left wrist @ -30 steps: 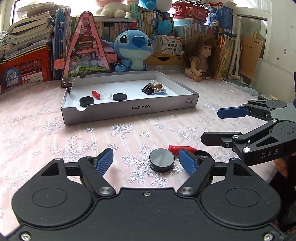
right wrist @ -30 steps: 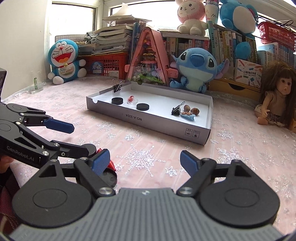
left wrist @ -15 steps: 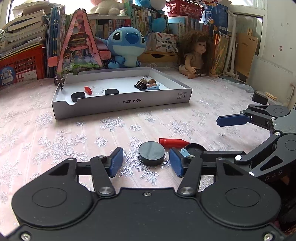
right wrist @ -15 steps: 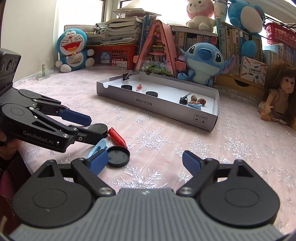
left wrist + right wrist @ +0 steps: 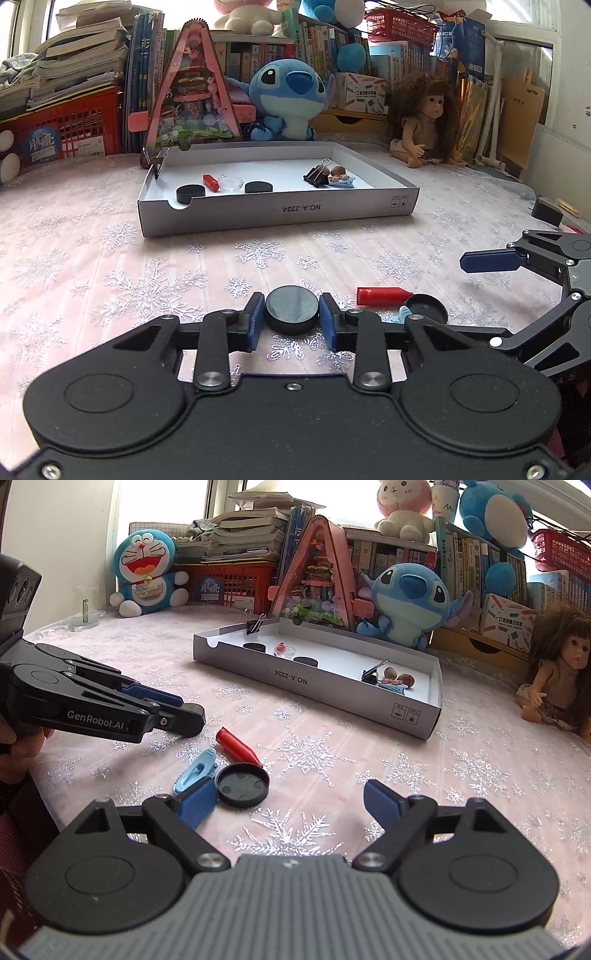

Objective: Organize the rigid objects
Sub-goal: 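Grasp the black round lid with the right tool while the left tool holds the puck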

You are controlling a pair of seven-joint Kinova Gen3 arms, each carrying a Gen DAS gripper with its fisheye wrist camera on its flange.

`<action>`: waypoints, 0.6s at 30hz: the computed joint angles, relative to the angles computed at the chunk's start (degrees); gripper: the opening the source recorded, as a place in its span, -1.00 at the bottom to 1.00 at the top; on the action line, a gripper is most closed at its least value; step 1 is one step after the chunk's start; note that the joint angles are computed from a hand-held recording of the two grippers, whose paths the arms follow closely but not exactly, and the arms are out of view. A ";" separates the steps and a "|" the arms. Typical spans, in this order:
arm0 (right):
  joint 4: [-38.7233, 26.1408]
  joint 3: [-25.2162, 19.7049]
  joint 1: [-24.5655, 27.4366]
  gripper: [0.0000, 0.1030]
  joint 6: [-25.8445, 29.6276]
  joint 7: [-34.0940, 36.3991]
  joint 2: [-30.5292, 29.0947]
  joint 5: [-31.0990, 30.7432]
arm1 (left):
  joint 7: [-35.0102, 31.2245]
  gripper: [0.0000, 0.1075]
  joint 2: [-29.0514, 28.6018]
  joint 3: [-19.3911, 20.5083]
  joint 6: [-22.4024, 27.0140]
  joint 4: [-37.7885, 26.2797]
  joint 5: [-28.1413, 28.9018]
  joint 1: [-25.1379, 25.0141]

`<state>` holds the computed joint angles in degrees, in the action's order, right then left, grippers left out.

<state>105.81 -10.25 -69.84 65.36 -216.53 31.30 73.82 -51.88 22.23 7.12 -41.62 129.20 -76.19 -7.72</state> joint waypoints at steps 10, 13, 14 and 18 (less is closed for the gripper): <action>-1.05 0.34 -0.57 0.41 0.68 -0.51 1.11 0.96 | -4.97 -0.43 0.67 0.80 0.33 1.12 5.09 0.07; -1.29 0.44 -0.70 0.34 0.91 -0.49 1.27 0.78 | -5.47 -0.43 0.75 1.15 0.38 1.25 5.49 -0.17; -1.45 0.49 -0.74 0.33 1.08 -0.53 1.36 0.58 | -5.83 -0.43 0.80 1.19 0.30 1.36 5.78 -0.21; -2.61 1.00 -1.18 0.27 2.97 -0.64 2.17 -0.84 | -7.05 -0.43 0.89 1.38 -0.02 1.74 6.63 -0.47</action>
